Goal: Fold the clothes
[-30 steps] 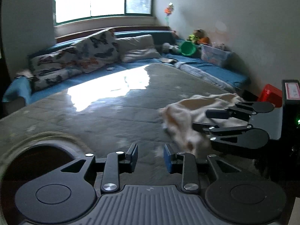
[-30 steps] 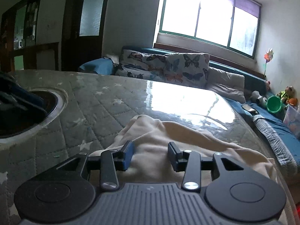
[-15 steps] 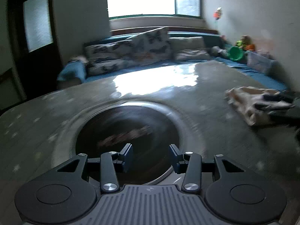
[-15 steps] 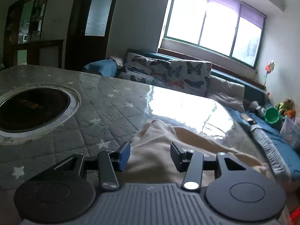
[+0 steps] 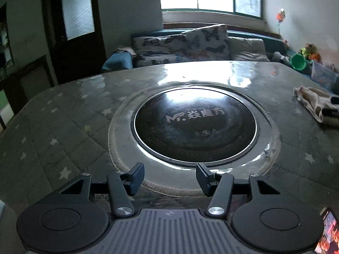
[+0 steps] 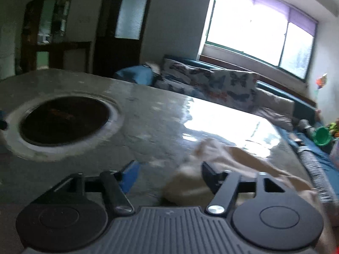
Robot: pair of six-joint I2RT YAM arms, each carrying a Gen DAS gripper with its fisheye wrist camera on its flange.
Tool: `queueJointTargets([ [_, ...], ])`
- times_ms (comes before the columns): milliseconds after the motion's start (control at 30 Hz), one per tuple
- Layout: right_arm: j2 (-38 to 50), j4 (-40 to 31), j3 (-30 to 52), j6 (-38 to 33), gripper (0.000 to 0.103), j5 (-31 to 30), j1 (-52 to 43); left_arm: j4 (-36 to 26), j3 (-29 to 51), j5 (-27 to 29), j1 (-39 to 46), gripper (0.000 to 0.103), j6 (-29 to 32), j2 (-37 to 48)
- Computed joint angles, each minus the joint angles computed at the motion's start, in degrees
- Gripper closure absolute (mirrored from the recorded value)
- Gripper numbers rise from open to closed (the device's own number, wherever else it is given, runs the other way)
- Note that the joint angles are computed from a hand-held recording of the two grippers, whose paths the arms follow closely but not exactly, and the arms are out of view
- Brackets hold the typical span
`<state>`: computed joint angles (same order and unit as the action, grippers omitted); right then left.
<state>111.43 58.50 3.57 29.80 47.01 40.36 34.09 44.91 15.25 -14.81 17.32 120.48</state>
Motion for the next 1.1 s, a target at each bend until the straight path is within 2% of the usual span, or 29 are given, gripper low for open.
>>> queueJointTargets([
  [33,0.36,0.68,0.50,-0.32,0.025,-1.00,0.13,0.90,0.01,-0.46,0.08,0.044,-0.49,0.57],
  [133,2.20,1.42,3.27,-1.67,0.014,-4.57,-0.66,3.28,0.31,-2.16,0.19,0.038,-1.93,2.25],
  [333,7.20,3.39,9.41,-7.27,0.007,-12.83,-7.38,5.66,3.13,-6.74,0.20,0.032,-4.73,5.88],
  [467,9.63,3.77,12.89,-7.99,0.005,-17.30,-11.33,5.23,6.05,-8.67,0.63,0.030,-6.62,8.04],
  [533,10.72,3.51,14.48,-8.35,0.004,-17.88,-12.07,4.67,7.52,-9.70,0.71,0.028,-7.19,9.00],
  [600,11.51,2.35,16.59,-9.52,0.004,-18.43,-13.00,4.68,8.77,-10.16,0.95,0.022,-7.69,9.99],
  [733,11.95,-0.35,19.84,-9.72,0.003,-20.66,-14.79,4.23,11.30,-10.91,1.28,0.020,-8.21,11.64],
  [1100,14.01,-7.48,28.20,-10.77,0.000,-20.93,-14.79,0.39,16.30,-10.39,2.04,0.013,-9.39,13.69],
])
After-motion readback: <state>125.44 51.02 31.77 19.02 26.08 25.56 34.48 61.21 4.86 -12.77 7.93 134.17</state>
